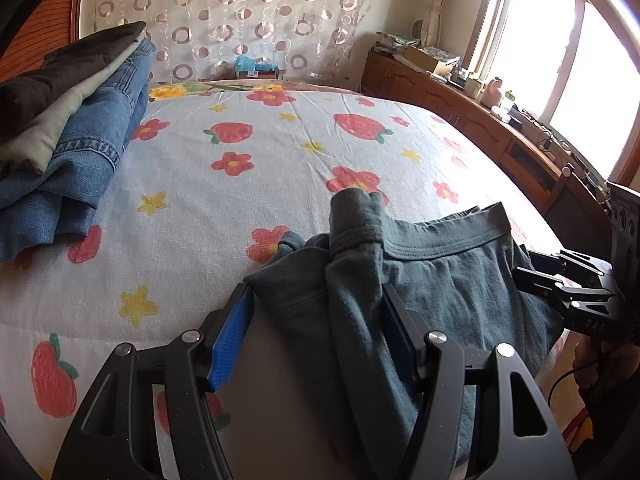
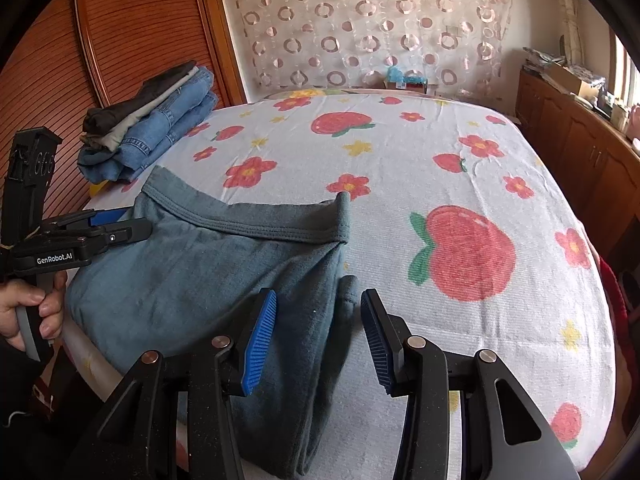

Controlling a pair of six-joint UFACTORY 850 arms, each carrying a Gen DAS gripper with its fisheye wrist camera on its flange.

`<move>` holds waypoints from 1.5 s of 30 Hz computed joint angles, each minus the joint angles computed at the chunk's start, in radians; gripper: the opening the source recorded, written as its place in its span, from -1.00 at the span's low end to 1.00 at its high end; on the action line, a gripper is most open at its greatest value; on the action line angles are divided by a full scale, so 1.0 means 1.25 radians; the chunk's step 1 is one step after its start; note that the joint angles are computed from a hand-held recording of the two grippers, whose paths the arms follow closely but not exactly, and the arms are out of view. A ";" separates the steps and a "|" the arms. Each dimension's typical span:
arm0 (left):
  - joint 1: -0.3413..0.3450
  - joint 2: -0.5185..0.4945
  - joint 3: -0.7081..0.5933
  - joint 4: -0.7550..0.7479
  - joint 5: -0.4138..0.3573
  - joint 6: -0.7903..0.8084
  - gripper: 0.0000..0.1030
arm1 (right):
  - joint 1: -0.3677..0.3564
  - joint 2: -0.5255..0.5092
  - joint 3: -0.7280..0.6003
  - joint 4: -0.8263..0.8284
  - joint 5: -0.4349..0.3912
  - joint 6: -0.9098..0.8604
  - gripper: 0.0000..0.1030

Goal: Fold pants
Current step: 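Close both tools on the folded shorts edge and lift it, then carry the folded shorts with both tools over to the clothes stack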

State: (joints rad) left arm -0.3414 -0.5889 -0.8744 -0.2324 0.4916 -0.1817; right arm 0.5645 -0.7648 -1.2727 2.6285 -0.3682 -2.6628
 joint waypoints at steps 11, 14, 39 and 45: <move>0.005 0.002 0.001 0.088 0.000 -0.073 -0.36 | 0.003 -0.002 0.004 0.036 -0.011 -0.053 -0.19; -0.006 0.005 0.005 0.079 0.012 -0.061 -0.57 | 0.004 -0.001 0.002 0.031 -0.004 -0.052 -0.25; -0.050 0.169 0.104 -0.010 0.170 0.069 -0.75 | -0.013 0.113 0.103 0.024 -0.162 -0.085 -0.77; -0.047 0.192 0.112 -0.032 0.186 0.100 -0.75 | -0.014 0.126 0.111 0.029 -0.186 -0.121 -0.77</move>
State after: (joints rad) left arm -0.3997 -0.3488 -0.7338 -0.2718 0.7236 -0.0570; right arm 0.5470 -0.6069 -1.1338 2.6647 -0.6013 -2.8140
